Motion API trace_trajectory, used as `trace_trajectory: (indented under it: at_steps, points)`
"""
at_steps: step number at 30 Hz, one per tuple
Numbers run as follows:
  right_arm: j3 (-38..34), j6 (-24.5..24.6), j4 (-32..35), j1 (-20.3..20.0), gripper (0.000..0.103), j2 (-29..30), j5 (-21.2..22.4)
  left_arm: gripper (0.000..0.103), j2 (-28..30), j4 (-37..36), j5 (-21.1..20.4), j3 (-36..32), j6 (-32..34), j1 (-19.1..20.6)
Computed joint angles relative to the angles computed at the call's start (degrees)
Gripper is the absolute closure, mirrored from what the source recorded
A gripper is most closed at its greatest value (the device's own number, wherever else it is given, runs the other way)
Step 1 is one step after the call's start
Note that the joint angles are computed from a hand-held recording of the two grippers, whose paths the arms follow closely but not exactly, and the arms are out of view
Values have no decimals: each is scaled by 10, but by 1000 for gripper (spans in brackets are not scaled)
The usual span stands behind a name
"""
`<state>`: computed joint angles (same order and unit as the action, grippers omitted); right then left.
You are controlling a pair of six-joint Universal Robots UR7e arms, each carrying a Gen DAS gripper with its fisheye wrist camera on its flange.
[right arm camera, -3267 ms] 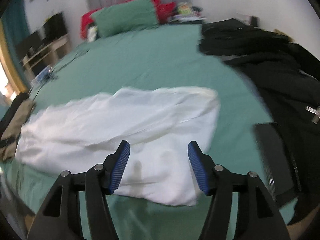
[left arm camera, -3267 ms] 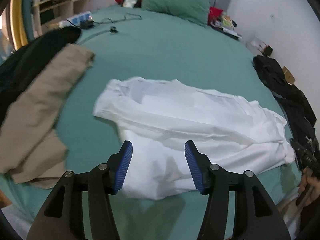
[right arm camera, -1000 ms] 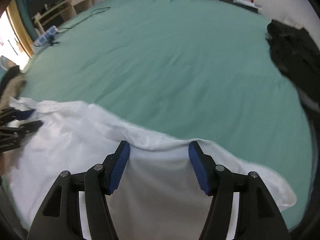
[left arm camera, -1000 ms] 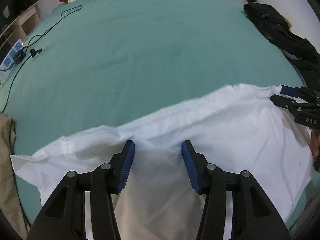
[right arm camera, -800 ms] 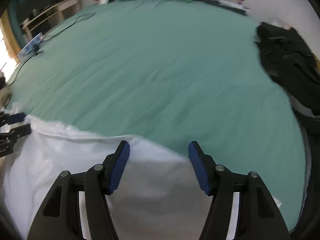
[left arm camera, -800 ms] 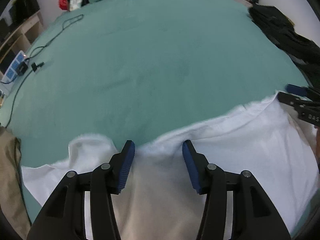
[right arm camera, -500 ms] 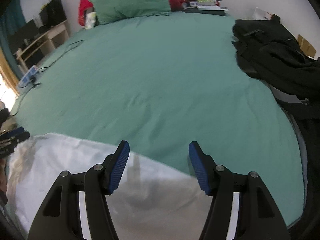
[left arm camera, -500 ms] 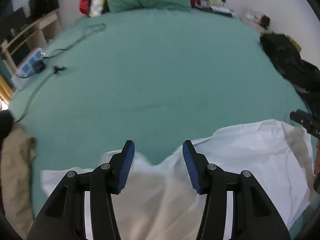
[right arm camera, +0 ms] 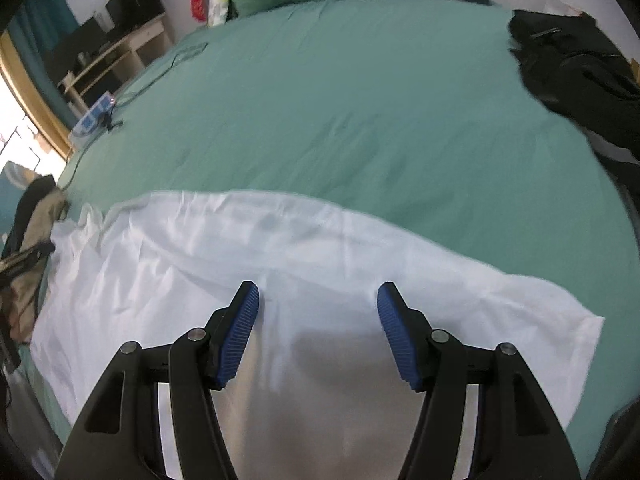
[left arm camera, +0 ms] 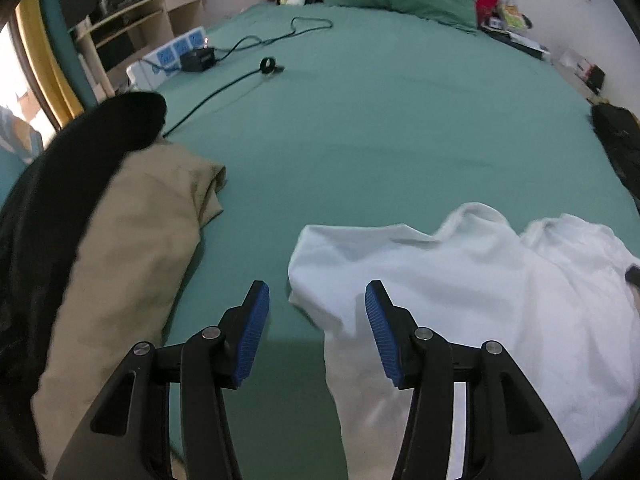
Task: Fold large clothes
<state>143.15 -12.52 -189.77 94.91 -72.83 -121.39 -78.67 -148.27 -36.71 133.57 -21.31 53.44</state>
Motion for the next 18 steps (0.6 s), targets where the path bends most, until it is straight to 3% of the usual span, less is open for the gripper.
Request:
trace_trajectory:
  at_steps: [3,5,6,7,11,14,16,18]
  points:
    - [-5,-14,-21,-1,36,21,-5,50,24,-31,-26,-16,15,25]
    - [-14,-22,-27,1,35,33,-10,71,45,-62,-6,-22,24,36]
    - [-18,-27,-32,0,35,38,-13,93,53,-80,24,-22,9,39]
    - [-23,-30,-42,0,35,47,-19,95,53,-90,37,-20,0,41]
    - [-47,-41,-69,23,35,84,-101,95,47,-63,79,-20,-24,43]
    - [-44,-18,-74,20,35,77,-109,92,25,-19,71,-22,-40,34]
    - [-41,-6,-77,21,35,67,-117,69,5,-2,71,-13,-57,20]
    - [-30,1,-92,21,35,47,-118,59,-12,-10,67,-2,-63,6]
